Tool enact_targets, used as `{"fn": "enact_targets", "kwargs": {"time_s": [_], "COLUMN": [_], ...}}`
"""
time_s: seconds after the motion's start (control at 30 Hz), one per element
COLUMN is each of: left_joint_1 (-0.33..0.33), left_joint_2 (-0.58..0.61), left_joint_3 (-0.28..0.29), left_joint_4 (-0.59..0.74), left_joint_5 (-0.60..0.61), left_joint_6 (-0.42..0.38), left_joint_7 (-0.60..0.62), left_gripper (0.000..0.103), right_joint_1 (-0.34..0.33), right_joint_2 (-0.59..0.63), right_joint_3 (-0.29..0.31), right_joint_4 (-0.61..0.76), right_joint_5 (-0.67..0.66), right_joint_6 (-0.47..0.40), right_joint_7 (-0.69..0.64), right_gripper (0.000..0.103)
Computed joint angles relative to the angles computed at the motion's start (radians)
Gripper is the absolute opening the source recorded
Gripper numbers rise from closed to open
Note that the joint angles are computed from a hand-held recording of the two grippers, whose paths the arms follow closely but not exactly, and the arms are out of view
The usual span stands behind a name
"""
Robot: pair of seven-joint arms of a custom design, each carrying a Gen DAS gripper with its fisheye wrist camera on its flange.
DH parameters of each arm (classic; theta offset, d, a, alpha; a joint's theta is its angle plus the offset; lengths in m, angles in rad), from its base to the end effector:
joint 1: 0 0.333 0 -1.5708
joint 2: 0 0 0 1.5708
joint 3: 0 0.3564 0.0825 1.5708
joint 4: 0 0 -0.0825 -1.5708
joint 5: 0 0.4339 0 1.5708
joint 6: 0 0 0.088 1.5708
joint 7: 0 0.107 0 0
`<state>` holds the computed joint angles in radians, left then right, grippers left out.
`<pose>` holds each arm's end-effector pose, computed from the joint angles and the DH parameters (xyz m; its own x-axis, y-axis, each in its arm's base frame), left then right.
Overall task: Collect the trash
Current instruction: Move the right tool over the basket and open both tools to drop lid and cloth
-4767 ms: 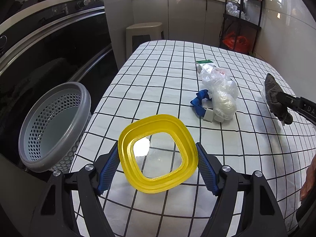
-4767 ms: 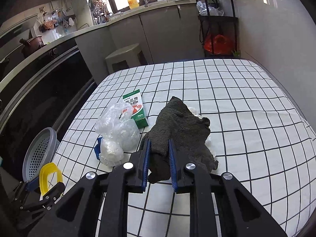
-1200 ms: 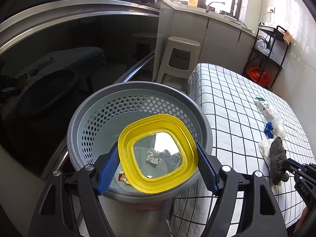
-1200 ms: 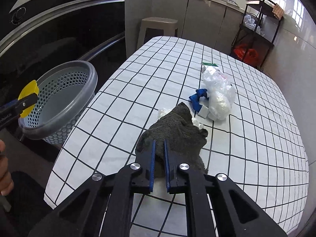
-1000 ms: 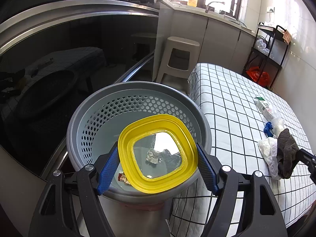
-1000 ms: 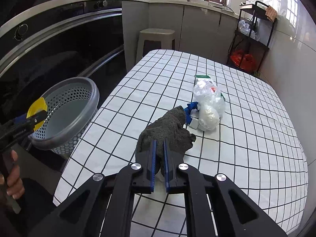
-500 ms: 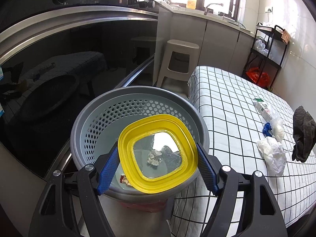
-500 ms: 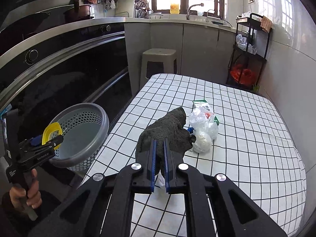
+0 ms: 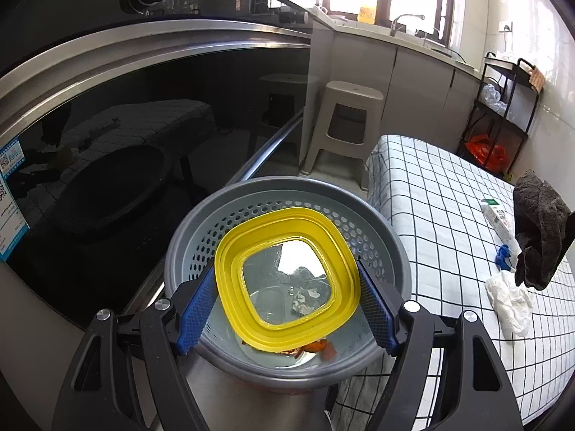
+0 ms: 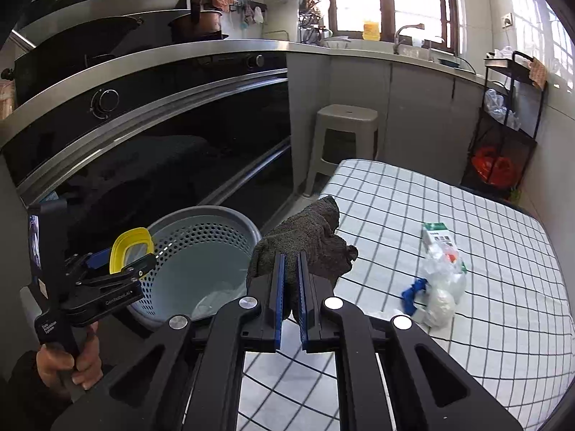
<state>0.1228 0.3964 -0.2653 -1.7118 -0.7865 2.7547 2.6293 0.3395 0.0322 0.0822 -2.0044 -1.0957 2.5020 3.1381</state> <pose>0.7551 -0.0525 0.4418 -0.5056 -0.8603 0.0647 -0.5982 0.2955 -0.7448 0.5850 0.2685 0.5061 -0.3431 -0.9374 -0.0590 -0.5536 0.2526 -0.7935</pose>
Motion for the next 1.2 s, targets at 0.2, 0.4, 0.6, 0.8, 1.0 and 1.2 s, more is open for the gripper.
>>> {"fn": "enact_targets", "kwargs": {"time_s": [0.2, 0.4, 0.6, 0.8, 1.0, 1.2], "left_joint_1": [-0.036, -0.044, -0.052, -0.055, -0.059, -0.056], "left_joint_2": [0.088, 0.153, 0.188, 0.225, 0.232, 0.234], "left_joint_3": [0.052, 0.063, 0.068, 0.068, 0.069, 0.068], "left_joint_4": [0.116, 0.190, 0.224, 0.270, 0.271, 0.277], "left_joint_5": [0.127, 0.242, 0.324, 0.373, 0.400, 0.407], "left_joint_6": [-0.003, -0.018, -0.039, -0.076, -0.087, -0.093], "left_joint_7": [-0.158, -0.257, -0.322, -0.365, -0.384, -0.402], "left_gripper": [0.072, 0.072, 0.072, 0.073, 0.074, 0.076], "right_joint_1": [-0.004, 0.011, 0.016, 0.034, 0.041, 0.056], "right_joint_2": [0.141, 0.283, 0.390, 0.444, 0.465, 0.484], "right_joint_3": [-0.036, -0.072, -0.082, -0.104, -0.114, -0.136], "right_joint_4": [0.141, 0.277, 0.364, 0.403, 0.409, 0.422], "right_joint_5": [0.022, 0.156, 0.320, 0.454, 0.553, 0.599], "right_joint_6": [0.151, 0.253, 0.292, 0.294, 0.301, 0.305], "right_joint_7": [-0.078, -0.246, -0.404, -0.507, -0.584, -0.610], "right_gripper": [0.007, 0.007, 0.007, 0.007, 0.007, 0.008]}}
